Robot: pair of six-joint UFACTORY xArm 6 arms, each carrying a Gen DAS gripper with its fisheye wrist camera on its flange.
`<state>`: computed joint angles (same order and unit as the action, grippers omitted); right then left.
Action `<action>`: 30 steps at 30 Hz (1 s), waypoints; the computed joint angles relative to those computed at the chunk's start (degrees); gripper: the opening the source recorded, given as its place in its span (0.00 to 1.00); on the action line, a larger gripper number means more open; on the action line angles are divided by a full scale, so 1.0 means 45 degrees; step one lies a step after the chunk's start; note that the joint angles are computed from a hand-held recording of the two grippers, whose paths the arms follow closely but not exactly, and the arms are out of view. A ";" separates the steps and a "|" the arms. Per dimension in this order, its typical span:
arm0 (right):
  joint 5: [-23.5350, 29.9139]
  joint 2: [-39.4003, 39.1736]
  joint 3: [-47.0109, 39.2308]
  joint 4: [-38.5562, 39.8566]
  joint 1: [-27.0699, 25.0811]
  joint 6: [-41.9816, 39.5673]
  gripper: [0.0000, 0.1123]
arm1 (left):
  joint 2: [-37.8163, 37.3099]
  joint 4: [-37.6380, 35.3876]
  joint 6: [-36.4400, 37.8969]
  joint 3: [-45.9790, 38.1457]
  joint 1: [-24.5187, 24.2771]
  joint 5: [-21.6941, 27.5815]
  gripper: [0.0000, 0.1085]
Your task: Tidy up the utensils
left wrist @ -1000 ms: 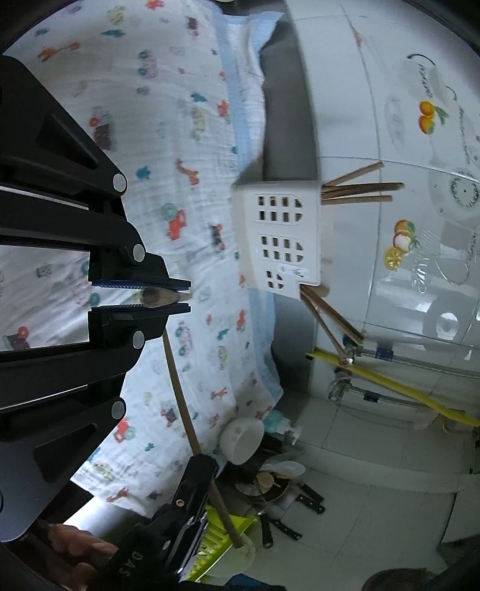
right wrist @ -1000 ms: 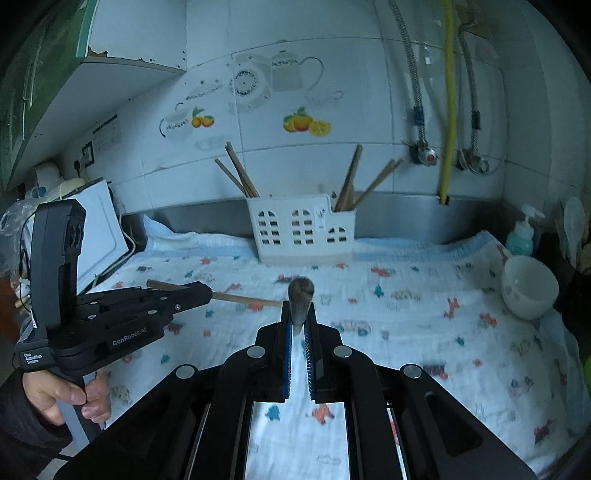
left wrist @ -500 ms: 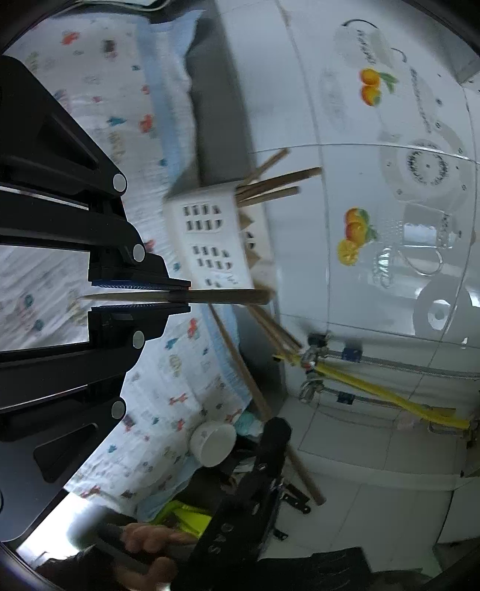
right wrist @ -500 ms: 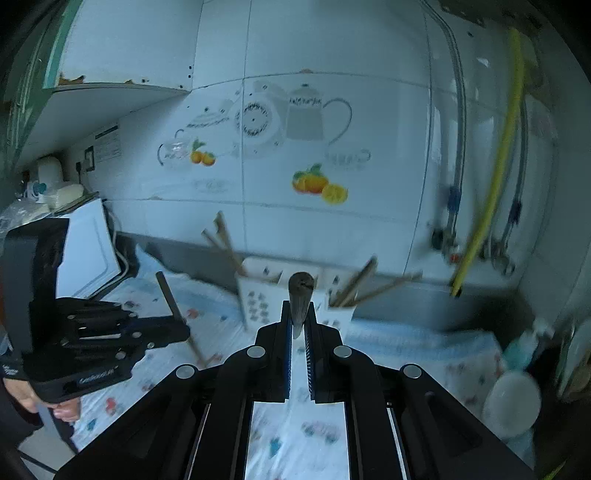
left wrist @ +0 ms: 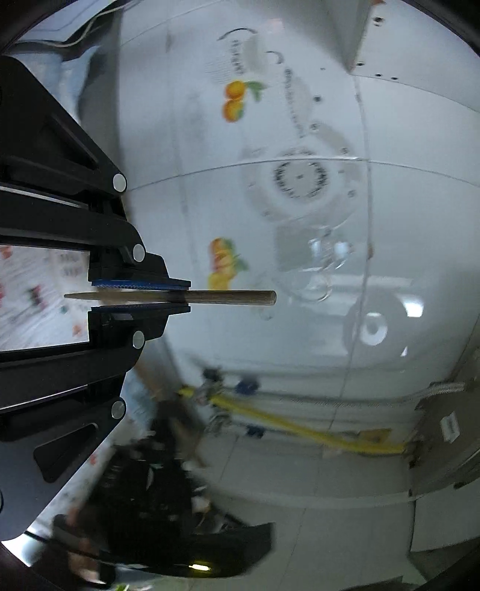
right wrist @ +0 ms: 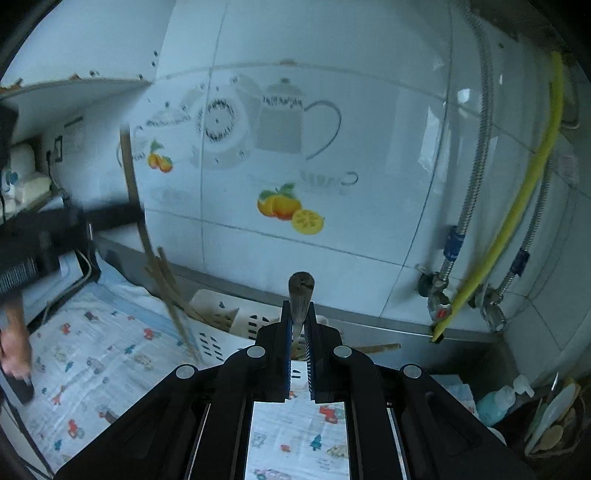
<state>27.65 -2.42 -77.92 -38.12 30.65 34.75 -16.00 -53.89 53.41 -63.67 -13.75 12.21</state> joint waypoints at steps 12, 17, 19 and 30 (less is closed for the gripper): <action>-0.0219 0.1436 -0.0824 0.1753 -0.0464 -0.1757 0.06 | 0.2784 0.2797 -0.2540 -0.1777 0.0097 -0.1628 0.04; -0.0083 0.1965 -0.1198 0.2356 -0.0529 -0.2316 0.06 | 0.3300 0.3478 -0.3301 -0.1989 0.0323 -0.1097 0.05; -0.0036 0.2111 -0.1300 0.2493 -0.0545 -0.2386 0.06 | 0.3449 0.3431 -0.3338 -0.2091 0.0397 -0.0858 0.05; -0.0353 0.1767 -0.1008 0.2113 -0.0504 -0.1914 0.09 | 0.3034 0.2651 -0.2516 -0.1653 0.0148 -0.1216 0.10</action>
